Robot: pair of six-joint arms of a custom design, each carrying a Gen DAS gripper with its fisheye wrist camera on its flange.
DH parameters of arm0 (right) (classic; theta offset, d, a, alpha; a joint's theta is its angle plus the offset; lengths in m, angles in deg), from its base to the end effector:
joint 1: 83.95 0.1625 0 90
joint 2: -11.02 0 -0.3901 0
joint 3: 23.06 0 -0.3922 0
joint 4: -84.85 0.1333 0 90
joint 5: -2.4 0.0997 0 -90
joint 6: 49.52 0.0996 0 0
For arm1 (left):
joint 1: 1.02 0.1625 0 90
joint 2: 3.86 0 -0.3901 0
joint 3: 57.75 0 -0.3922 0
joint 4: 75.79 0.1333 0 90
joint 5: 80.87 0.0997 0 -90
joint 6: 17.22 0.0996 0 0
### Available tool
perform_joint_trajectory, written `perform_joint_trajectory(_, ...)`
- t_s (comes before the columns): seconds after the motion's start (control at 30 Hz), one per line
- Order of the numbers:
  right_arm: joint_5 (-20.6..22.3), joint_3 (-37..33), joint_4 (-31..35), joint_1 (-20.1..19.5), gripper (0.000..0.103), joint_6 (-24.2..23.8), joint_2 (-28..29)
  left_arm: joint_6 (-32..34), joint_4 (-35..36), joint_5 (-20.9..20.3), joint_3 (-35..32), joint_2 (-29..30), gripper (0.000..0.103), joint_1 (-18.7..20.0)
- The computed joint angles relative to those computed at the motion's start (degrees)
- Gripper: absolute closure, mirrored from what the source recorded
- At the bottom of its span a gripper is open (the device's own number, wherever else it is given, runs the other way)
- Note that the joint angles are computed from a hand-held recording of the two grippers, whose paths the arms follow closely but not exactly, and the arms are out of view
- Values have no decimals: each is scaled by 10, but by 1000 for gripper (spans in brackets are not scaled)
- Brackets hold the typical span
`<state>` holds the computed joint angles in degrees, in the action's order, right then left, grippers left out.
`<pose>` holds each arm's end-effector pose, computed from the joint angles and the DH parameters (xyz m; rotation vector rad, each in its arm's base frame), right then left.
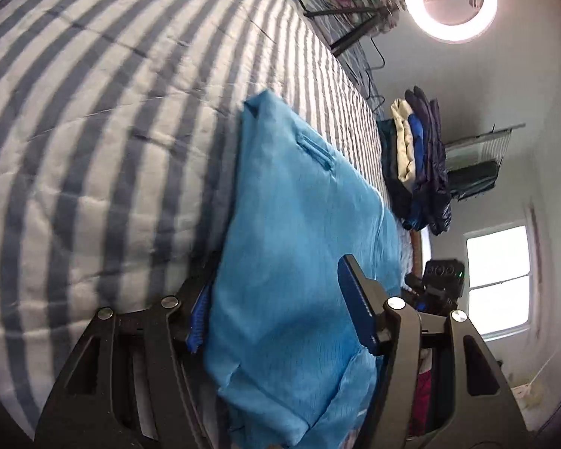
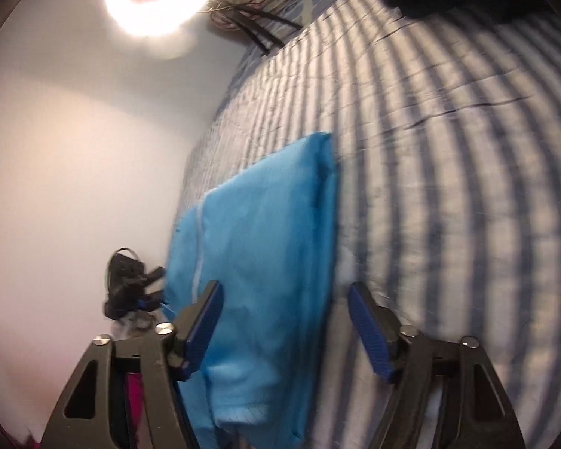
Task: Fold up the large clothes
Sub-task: 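Grasp the sides of the folded jacket with both grippers, then lift the folded jacket with both grippers and carry it toward the navy clothes pile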
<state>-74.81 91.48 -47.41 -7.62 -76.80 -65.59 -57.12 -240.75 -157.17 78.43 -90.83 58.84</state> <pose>0.0313 -0.5288 0.2116 -0.3621 2.9286 -0.2202 -0.0695 -0.4322 0.2113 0.3351 -2.9630 0.7635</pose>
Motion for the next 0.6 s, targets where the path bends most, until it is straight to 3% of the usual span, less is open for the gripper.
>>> perform_joint_trajectory(0.17,17,3,-26,14,41,8,25,-4,-4,9,-16,31,50,-5)
perform_joint_trajectory(0.23,8,5,-28,26,42,8,27,-12,19,43,-25,41,64,-21)
perform_joint_trajectory(0.33,-20,8,-21,40,62,7,24,-15,49,88,-34,51,79,-47)
perform_joint_trajectory(0.43,-52,17,-35,57,71,10,17,-28,89,138,-44,57,88,-78)
perform_joint_trajectory(0.6,-130,39,-98,115,88,20,12,-43,145,219,-63,76,96,-137)
